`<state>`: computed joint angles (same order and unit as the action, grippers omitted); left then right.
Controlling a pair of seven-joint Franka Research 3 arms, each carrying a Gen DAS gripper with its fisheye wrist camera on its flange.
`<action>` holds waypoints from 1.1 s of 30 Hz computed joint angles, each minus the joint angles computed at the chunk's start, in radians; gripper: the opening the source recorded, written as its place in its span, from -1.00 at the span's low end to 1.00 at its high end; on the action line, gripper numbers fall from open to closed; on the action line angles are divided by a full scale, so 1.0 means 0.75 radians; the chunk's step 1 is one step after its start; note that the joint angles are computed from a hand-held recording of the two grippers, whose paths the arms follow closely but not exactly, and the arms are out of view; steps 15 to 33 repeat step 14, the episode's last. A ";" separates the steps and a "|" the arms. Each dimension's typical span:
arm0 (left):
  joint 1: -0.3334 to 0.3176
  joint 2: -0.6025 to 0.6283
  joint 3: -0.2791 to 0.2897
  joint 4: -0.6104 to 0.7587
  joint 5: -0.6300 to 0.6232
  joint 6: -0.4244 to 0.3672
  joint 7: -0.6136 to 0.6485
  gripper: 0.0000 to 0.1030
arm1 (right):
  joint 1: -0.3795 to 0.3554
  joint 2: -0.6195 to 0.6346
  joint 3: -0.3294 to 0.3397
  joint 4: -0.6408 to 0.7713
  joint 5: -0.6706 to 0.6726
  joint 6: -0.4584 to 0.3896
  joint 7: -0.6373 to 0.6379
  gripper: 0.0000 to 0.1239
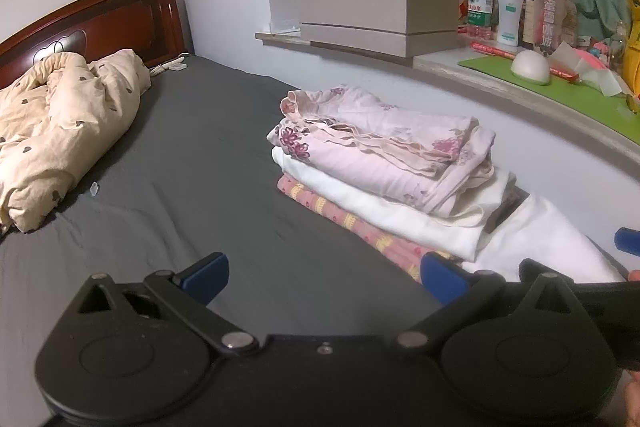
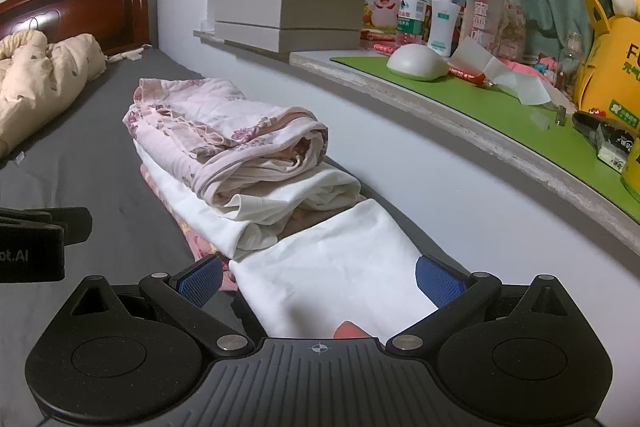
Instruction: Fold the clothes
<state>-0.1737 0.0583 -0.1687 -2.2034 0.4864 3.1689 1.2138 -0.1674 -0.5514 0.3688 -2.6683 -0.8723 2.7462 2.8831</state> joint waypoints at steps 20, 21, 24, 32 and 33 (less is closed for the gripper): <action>0.031 0.001 -0.070 -0.020 -0.217 0.017 0.187 1.00 | 0.001 -0.007 0.003 -0.004 -0.007 -0.009 0.010 0.66; 0.031 0.001 -0.070 -0.020 -0.217 0.017 0.187 1.00 | 0.001 -0.007 0.003 -0.004 -0.007 -0.009 0.010 0.66; 0.031 0.001 -0.070 -0.020 -0.217 0.017 0.187 1.00 | 0.001 -0.007 0.003 -0.004 -0.007 -0.009 0.010 0.66; 0.031 0.001 -0.070 -0.020 -0.217 0.017 0.187 1.00 | 0.001 -0.007 0.003 -0.004 -0.007 -0.009 0.010 0.66; 0.031 0.001 -0.070 -0.020 -0.217 0.017 0.187 1.00 | 0.001 -0.007 0.003 -0.004 -0.007 -0.009 0.010 0.66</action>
